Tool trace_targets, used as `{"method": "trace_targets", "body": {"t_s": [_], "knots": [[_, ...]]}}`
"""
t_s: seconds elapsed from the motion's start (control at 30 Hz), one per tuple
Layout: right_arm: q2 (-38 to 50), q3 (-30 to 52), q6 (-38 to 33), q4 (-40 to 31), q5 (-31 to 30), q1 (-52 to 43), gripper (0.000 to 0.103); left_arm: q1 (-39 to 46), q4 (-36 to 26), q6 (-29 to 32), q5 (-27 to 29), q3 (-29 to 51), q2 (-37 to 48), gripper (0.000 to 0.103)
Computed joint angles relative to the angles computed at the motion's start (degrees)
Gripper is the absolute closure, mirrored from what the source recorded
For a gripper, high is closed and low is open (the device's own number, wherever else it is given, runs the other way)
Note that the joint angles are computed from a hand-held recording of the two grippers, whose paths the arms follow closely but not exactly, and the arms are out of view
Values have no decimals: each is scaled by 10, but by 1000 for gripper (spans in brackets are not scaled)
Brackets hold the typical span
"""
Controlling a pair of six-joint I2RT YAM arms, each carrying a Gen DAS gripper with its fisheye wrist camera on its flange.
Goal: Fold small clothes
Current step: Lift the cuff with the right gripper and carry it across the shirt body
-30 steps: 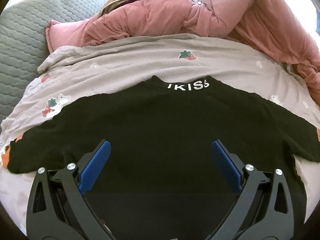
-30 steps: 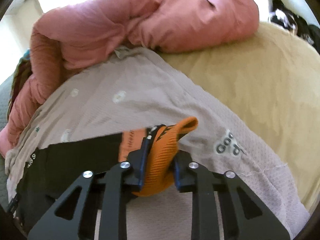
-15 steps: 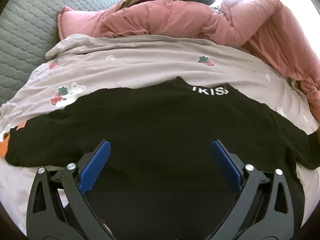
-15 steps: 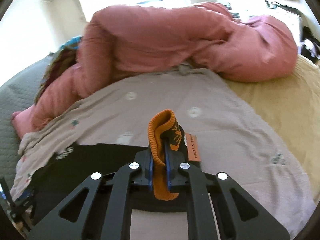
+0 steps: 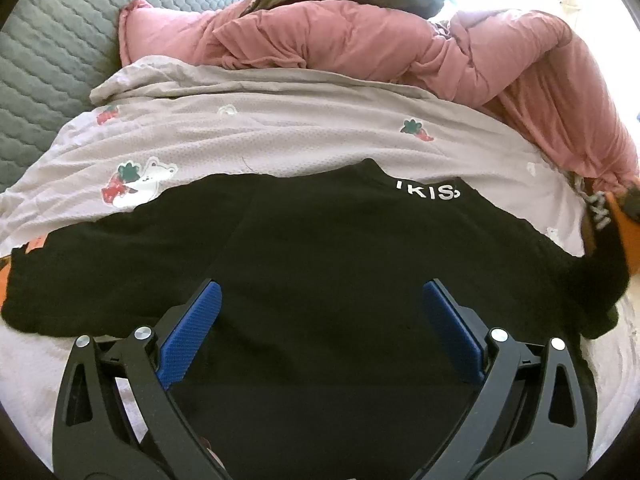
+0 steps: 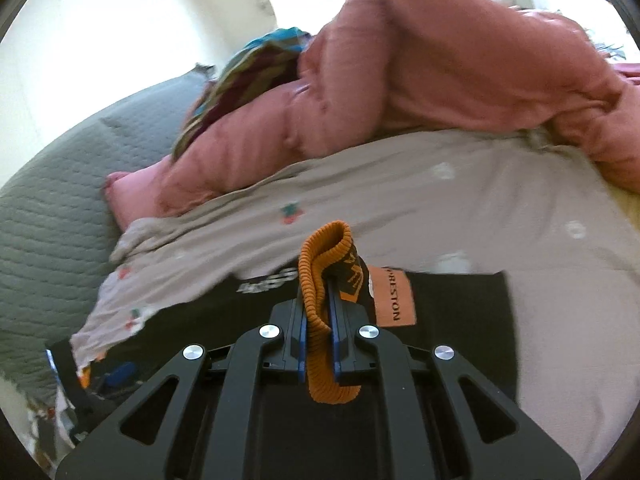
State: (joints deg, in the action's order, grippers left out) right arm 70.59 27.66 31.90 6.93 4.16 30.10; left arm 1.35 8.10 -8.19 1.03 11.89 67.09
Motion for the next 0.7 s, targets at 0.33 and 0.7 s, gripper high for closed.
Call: {"method": "trace_targets", "body": {"t_s": [0.33,0.7], "knots": [[160,111,22,35,-7,88,95,34,15,27,85,2,40,9],[200,136,26,61,-19,111,89,48,52,33,173,1,90,9]]}}
